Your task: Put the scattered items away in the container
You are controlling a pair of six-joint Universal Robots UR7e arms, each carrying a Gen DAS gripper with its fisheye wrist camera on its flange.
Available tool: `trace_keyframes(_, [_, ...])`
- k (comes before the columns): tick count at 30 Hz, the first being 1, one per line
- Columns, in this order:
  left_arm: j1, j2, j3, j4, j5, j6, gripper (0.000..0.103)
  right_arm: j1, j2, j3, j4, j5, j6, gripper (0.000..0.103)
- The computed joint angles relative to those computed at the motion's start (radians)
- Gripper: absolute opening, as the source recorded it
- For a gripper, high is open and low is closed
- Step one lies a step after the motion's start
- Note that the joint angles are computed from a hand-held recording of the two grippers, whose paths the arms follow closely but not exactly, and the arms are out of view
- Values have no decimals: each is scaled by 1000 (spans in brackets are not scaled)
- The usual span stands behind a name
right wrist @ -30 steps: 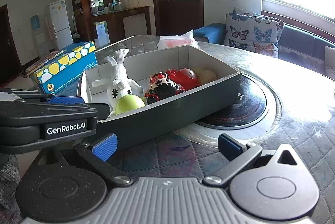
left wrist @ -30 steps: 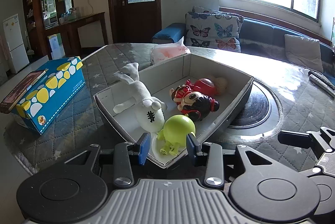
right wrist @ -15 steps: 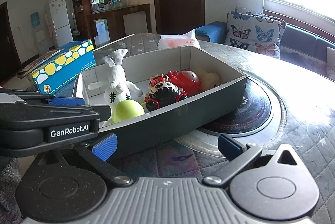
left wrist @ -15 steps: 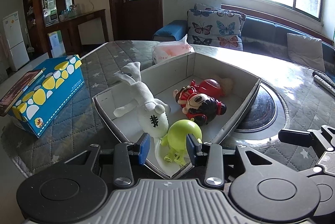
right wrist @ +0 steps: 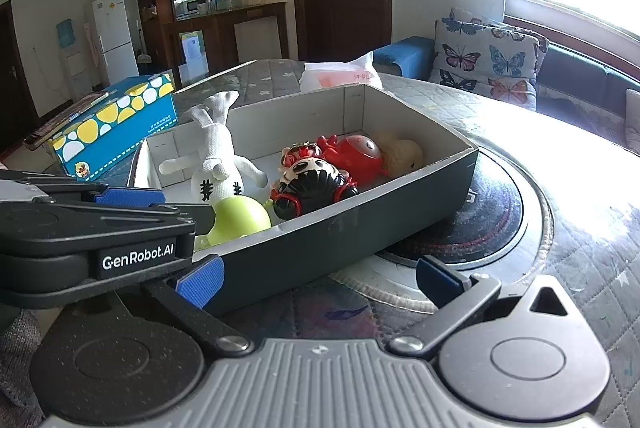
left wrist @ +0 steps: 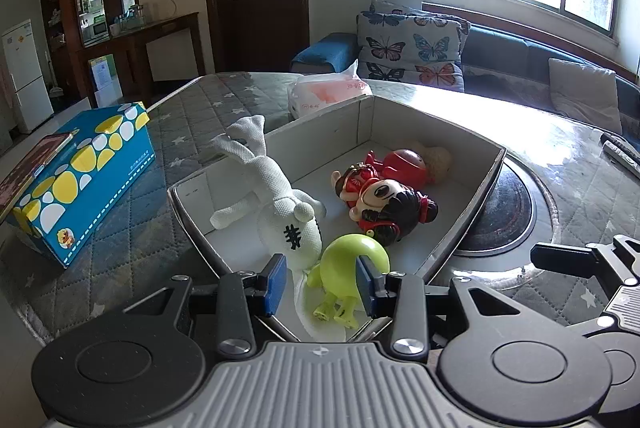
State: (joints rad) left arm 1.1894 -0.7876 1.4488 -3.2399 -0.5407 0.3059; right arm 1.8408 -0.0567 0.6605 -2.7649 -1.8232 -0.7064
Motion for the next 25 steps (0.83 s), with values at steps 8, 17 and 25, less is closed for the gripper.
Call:
trace_keyframes(8, [3, 8, -16, 10, -2, 5, 40, 1, 9, -21, 15, -1, -3, 103])
trace_keyframes(17, [7, 14, -25, 1, -17, 20, 40, 1, 13, -28, 18, -2, -3, 103])
trace_keyframes(25, [8, 16, -28, -5, -25, 33, 39, 1, 13, -29, 19, -2, -2, 103])
